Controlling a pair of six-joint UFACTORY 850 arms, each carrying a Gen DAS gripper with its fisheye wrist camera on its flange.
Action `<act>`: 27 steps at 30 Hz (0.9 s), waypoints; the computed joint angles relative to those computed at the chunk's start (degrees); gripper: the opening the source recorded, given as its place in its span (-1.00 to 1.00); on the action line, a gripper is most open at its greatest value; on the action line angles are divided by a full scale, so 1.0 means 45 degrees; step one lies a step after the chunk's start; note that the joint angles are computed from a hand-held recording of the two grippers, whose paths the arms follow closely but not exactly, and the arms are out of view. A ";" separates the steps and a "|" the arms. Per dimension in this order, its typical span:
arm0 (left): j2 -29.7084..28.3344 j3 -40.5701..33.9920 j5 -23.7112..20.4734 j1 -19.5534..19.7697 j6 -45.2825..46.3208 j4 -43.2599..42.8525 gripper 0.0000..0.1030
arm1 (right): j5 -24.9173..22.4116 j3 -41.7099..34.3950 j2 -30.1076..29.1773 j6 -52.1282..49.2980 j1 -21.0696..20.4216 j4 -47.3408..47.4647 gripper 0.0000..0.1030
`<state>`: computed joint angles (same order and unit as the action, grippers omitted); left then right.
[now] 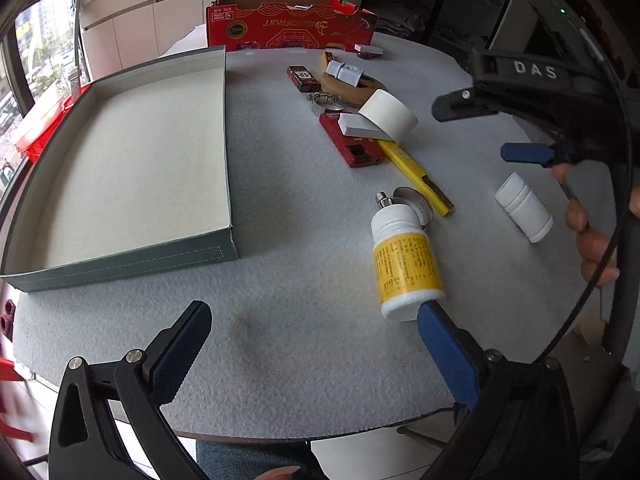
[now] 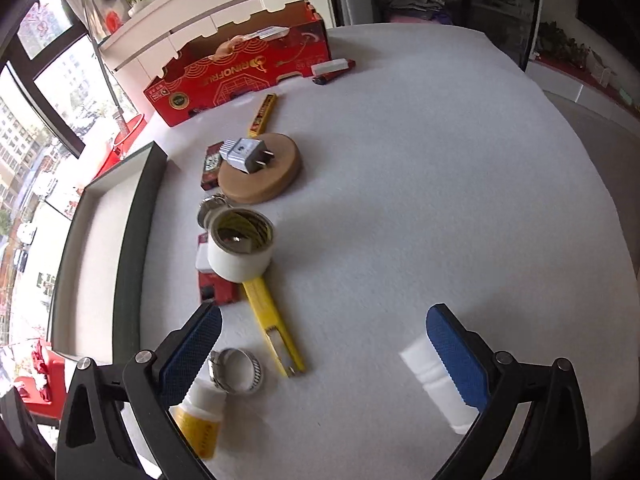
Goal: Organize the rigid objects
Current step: 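Move right tool toward large white bottle while left tool approaches yellow-label bottle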
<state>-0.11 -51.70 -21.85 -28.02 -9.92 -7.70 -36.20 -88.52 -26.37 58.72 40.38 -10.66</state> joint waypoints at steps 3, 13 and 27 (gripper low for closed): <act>-0.0027 -0.0200 -0.0345 0.0109 0.0823 -0.1183 1.00 | -0.0350 -0.2075 -0.1696 -0.2187 -0.0283 0.1844 1.00; -0.0207 -0.0797 -0.0160 -0.0641 -0.0031 0.0065 1.00 | 0.0085 0.0790 0.0421 0.0374 -0.0723 -0.0481 1.00; -0.1502 -0.2111 -0.0887 -0.1411 -0.3104 0.2448 1.00 | 0.0486 0.6166 0.4448 0.4733 -0.2758 -0.3419 1.00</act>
